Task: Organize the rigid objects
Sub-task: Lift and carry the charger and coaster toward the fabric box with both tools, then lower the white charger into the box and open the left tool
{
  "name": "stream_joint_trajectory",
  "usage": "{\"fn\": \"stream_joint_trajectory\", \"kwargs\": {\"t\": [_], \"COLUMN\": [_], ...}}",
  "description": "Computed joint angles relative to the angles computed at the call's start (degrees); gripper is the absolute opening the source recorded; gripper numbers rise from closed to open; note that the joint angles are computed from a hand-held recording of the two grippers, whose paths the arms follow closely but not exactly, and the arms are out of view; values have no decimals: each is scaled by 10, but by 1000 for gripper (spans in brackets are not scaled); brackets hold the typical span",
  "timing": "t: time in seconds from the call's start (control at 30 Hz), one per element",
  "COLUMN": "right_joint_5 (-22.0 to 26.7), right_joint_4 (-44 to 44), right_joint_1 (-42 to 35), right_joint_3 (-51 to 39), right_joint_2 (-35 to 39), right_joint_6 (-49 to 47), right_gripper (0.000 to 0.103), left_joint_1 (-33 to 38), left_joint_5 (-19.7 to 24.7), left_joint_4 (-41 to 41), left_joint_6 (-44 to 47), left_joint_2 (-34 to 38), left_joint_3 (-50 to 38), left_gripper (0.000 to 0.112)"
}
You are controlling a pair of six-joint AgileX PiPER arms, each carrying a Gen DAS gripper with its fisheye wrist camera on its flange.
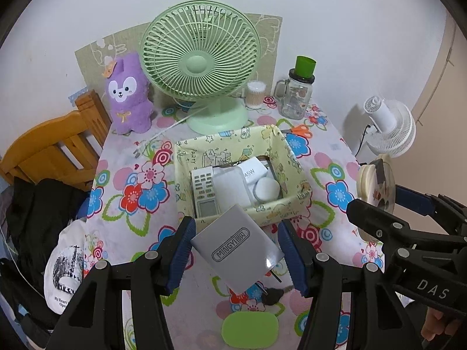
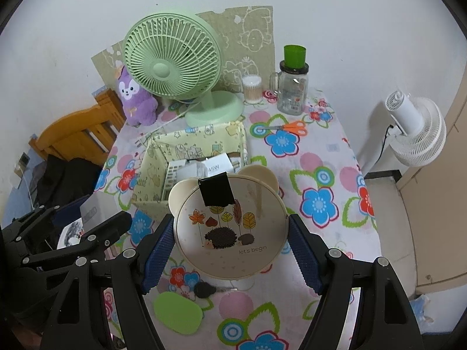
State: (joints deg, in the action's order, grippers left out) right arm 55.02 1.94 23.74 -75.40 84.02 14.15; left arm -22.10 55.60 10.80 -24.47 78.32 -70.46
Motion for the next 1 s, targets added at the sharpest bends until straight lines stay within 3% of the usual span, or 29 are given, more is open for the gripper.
{"fn": "stream_joint_trajectory", "kwargs": {"t": [1.0], "right_joint_5": [53], "right_joint_4": [34], "right_joint_1": [-15], "right_joint_3": [-206], "right_joint_2": [203], "right_joint_6": [-35], "right_gripper": [77], "left_joint_1": [113], "left_joint_5": [-26], "left_joint_4": [-96], "left_joint_6": [147], "left_joint_2": [176], "left_joint_3": [-113], "left_gripper": [60]}}
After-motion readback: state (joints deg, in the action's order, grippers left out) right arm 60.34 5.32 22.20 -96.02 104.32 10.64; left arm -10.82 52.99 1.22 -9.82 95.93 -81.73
